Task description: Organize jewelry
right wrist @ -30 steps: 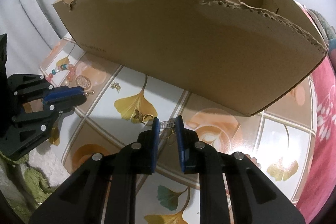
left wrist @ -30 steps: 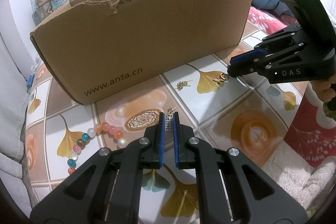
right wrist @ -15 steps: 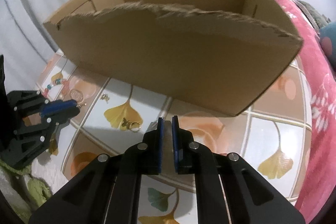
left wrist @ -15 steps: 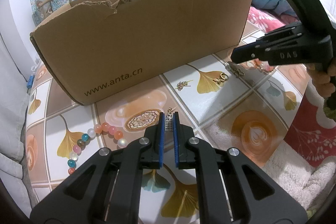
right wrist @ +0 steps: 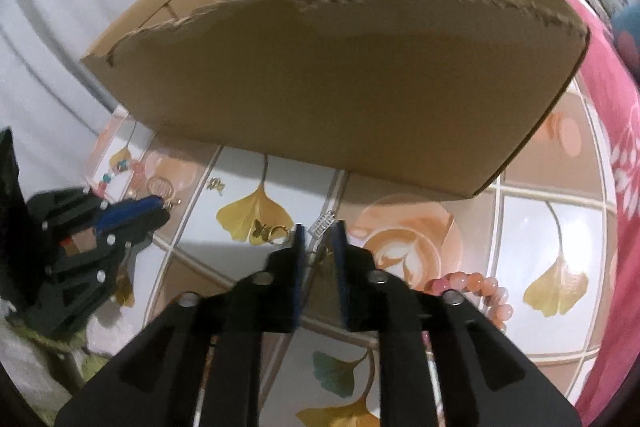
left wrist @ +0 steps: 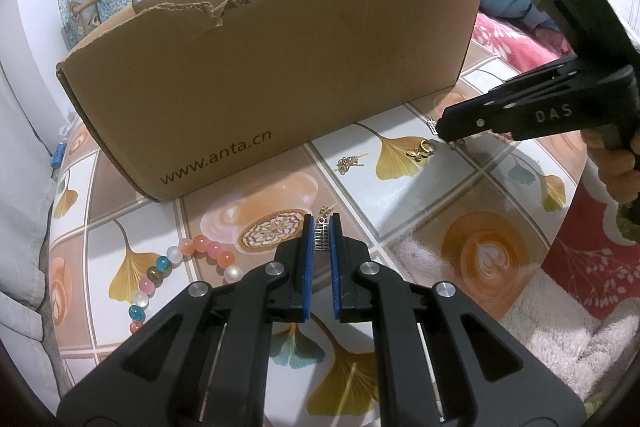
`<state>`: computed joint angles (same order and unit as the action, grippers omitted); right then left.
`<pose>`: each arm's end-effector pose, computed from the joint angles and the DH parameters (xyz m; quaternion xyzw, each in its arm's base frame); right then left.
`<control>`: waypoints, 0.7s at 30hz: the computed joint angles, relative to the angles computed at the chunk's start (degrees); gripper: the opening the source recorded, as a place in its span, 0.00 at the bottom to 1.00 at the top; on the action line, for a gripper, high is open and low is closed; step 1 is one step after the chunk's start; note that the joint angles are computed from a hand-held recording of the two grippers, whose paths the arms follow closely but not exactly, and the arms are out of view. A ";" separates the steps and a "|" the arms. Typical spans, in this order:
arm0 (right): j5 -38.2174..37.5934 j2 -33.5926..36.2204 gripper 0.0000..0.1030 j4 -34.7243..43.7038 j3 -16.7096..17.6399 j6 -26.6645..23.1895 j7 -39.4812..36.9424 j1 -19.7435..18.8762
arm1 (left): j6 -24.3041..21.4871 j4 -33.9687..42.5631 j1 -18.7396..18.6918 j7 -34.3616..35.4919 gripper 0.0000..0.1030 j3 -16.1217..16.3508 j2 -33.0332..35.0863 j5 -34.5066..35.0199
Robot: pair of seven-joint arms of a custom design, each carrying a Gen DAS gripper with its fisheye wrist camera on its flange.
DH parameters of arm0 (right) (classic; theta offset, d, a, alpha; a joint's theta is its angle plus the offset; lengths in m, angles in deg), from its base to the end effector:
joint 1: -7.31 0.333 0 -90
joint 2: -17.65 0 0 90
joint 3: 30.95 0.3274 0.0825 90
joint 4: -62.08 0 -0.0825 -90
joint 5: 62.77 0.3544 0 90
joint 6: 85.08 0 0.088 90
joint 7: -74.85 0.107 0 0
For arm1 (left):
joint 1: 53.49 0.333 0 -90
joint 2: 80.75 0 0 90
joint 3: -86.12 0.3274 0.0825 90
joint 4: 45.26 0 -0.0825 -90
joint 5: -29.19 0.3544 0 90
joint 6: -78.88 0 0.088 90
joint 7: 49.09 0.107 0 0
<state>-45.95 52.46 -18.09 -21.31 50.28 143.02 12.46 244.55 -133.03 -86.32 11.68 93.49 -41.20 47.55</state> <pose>0.7122 0.1612 0.4155 -0.8141 0.5286 -0.0238 0.2395 0.6470 -0.3544 0.3534 -0.5663 0.7488 -0.2702 0.2137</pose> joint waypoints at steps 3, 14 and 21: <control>-1.00 -0.14 0.18 -0.49 -0.33 1.24 0.46 0.81 | -0.03 0.11 0.10 0.01 0.07 -0.09 0.08 -0.03; -7.97 -1.14 0.17 -4.38 -1.05 9.01 0.42 3.78 | 0.14 -0.09 0.10 0.15 0.07 -0.09 -0.02 -0.01; -10.28 -3.21 0.17 -8.46 -1.55 12.14 4.57 4.99 | 0.09 0.02 0.06 0.16 0.07 -0.03 0.05 0.04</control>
